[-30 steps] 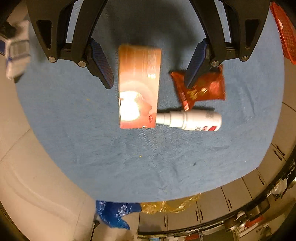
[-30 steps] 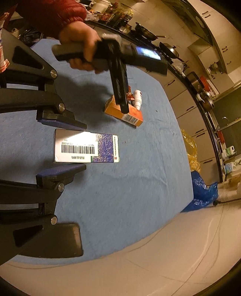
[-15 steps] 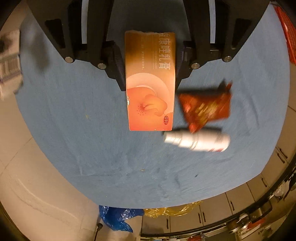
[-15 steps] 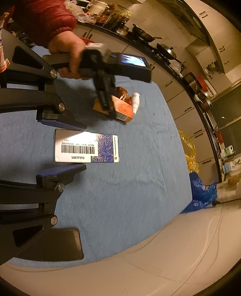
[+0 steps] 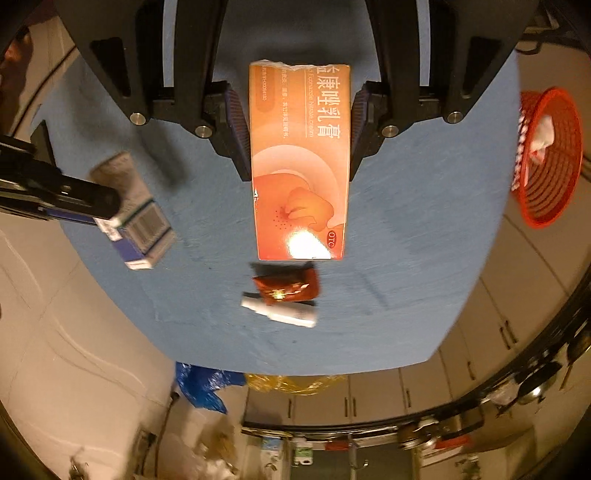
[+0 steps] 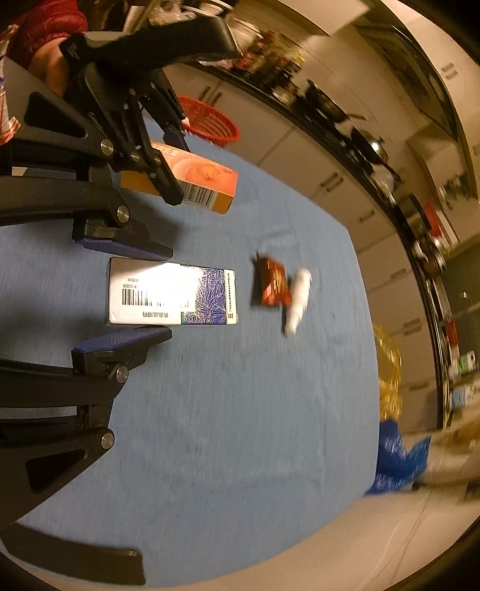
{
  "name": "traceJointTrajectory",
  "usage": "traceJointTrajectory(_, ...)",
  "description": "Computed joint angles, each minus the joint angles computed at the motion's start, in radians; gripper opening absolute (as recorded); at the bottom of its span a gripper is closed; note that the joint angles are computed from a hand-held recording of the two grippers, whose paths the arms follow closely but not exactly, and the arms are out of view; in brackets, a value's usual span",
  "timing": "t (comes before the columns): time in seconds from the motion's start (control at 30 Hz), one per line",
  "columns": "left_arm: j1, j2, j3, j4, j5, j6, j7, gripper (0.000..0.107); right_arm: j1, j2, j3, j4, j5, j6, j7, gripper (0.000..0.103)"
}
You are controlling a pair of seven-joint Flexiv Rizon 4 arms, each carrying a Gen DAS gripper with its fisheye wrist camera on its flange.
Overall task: Collect trash
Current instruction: 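Lift both boxes and carry them over the red basket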
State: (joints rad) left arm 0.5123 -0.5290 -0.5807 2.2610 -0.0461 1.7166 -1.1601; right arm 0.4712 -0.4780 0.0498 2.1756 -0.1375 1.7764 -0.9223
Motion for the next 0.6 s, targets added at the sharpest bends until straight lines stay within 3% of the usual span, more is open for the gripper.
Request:
traceJointTrajectory(0.33,0.202,0.060,-0.087,0.066,0.034,0.032,-0.021,0.046,0.072,-0.049,0.012,-0.089,-0.027,-0.013,-0.001,0.039)
traceJointTrajectory(0.6,0.309,0.076,-0.138,0.095,0.074,0.042,-0.041,0.046,0.099,-0.066,0.019,-0.124,-0.046,-0.031,0.001,0.039)
